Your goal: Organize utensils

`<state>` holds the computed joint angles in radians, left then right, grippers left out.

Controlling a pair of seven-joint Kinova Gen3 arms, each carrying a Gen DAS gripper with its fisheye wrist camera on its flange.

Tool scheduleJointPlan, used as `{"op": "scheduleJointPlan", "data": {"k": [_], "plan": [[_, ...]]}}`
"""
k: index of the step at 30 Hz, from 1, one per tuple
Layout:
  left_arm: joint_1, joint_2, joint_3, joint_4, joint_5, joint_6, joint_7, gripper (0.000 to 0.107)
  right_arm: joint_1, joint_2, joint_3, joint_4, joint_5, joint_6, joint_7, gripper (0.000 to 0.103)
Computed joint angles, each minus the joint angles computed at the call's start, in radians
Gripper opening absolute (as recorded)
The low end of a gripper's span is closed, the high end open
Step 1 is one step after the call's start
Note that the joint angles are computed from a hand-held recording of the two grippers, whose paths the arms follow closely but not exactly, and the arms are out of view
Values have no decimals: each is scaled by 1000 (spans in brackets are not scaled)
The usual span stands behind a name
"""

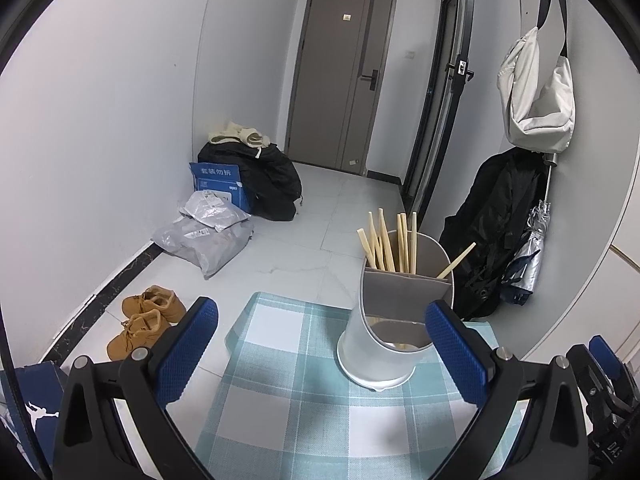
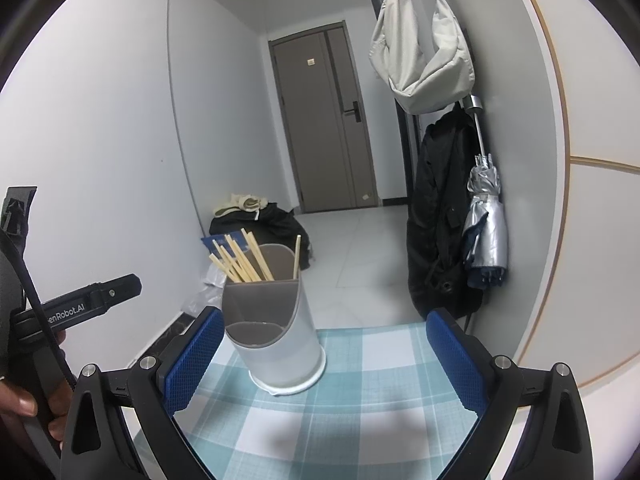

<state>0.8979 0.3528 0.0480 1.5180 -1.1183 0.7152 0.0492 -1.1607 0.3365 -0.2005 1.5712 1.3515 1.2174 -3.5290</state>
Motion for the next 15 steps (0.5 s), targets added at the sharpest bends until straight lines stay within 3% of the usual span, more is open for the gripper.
{"op": "scheduleJointPlan", "data": {"k": [15], "plan": [[0,5,3,-6,18,8,-30,102,-1,2,-1,0,-7,6,8,102]]}}
